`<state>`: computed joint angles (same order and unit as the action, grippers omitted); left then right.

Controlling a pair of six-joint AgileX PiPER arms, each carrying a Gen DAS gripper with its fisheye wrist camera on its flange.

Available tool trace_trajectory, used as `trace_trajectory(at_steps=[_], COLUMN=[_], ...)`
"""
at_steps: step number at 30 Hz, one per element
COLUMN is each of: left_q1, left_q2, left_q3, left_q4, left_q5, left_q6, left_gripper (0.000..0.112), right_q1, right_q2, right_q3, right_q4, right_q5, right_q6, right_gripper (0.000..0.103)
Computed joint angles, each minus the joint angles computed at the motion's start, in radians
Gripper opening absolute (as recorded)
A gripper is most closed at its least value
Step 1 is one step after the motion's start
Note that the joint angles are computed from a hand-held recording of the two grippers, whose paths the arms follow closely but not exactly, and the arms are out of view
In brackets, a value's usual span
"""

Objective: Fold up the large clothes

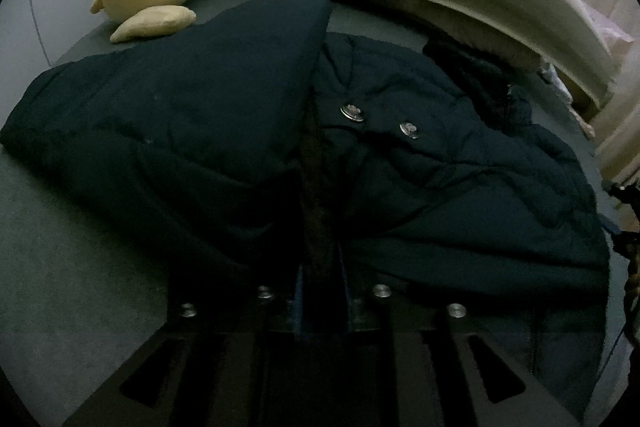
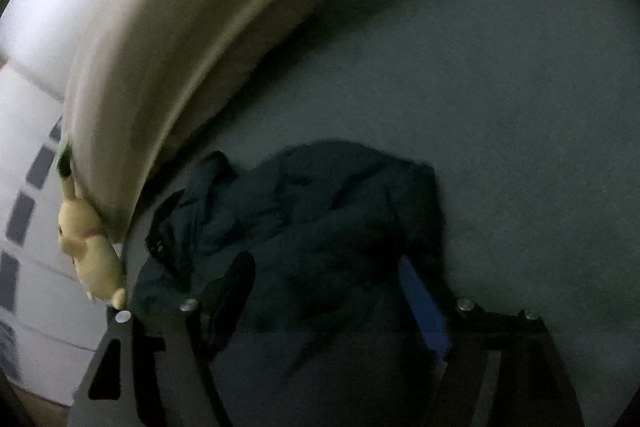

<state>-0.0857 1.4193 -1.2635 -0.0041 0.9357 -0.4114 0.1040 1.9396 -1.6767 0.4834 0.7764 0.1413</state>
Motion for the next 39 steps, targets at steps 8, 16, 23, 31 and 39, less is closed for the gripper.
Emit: trace_trajectory(at_steps=[8,16,23,31,39], left_q1=[0.503,1.137,1.112,1.015,0.881], left_q2=[-0.222,-0.021,0.229,0.327,0.108], left_q3=[0.03,-0.068,-0.193,-0.314,-0.345], left_q4=[-0.583,-0.811,-0.719,-0.525,-0.371], left_q5=[0.17,0.249,0.12,0.095,0.053], left_q6=[0.53,0.662,0.533,0.406,0.387], left_gripper=[0.081,0.083,0.083,0.014,0.008], right_q1=[0.199,0.576,0.639,0.699,0.75], right_q2=[-0.455,-0.707,-0.747,-0.958,-1.068], right_q3=[0.416,0.755,0.874,0.951,0.922], right_q4=[-0.199,-0.829,-0.677,-0.674,-0.954], right_q5=[-0.158,-0.262,-0.254,-0.122,0.036], right_q6=[0.0,0.67,0.683,0.773,0.967], right_gripper=[0.103,0.103,0.103,0.103,0.103])
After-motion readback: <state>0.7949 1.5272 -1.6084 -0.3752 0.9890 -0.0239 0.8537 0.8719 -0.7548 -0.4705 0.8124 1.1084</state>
